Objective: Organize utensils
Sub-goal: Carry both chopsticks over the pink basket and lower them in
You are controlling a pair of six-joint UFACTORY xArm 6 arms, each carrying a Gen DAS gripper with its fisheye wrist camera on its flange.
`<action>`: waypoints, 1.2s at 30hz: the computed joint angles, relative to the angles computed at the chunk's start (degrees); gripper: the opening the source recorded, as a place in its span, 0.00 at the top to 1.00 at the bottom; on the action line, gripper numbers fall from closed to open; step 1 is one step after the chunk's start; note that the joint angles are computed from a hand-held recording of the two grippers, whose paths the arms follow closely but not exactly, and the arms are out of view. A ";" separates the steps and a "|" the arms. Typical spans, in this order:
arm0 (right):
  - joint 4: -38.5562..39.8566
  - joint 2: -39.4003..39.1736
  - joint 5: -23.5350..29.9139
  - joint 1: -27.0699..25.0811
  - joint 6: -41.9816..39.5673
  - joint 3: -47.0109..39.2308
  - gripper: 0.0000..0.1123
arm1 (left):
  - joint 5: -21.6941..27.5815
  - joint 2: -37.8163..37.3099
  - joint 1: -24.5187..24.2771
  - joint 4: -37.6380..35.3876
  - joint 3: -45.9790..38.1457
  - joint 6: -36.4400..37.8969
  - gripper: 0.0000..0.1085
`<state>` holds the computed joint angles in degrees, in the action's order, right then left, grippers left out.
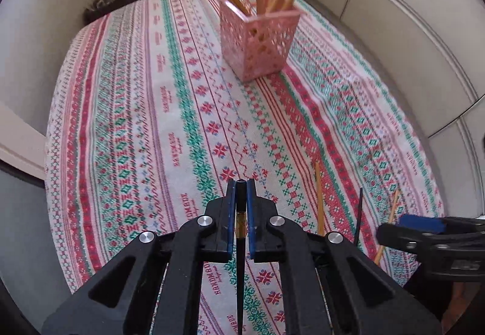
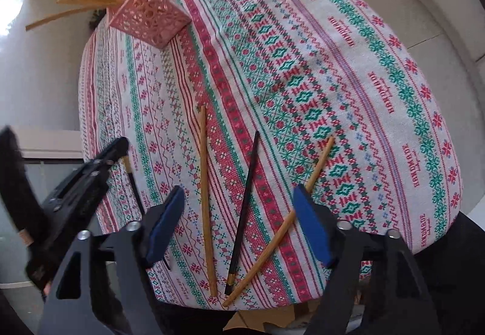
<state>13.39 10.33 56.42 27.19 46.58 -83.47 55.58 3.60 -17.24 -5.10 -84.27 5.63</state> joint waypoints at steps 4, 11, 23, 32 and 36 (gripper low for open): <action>-4.65 6.10 5.38 1.09 4.41 -6.93 0.60 | -2.73 -3.16 2.04 -2.52 1.58 0.82 0.95; -11.71 12.45 12.26 3.87 6.81 -17.19 0.95 | -2.88 -2.43 4.80 -4.49 -2.31 1.93 0.95; -30.34 -5.69 -8.36 7.34 9.32 -4.59 0.96 | -12.12 -8.95 6.23 -11.74 0.97 2.07 0.95; -30.11 -13.63 -15.56 4.26 5.13 0.30 0.95 | -16.98 -9.53 3.49 -9.25 -2.10 -1.94 0.95; -26.46 -12.57 -16.64 2.03 0.78 -3.02 0.95 | -16.07 -6.85 1.88 -6.48 -7.56 -4.05 0.95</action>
<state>-13.07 -2.23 39.78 29.22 47.37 -86.49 39.51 -3.24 -15.36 -11.58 -91.83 1.57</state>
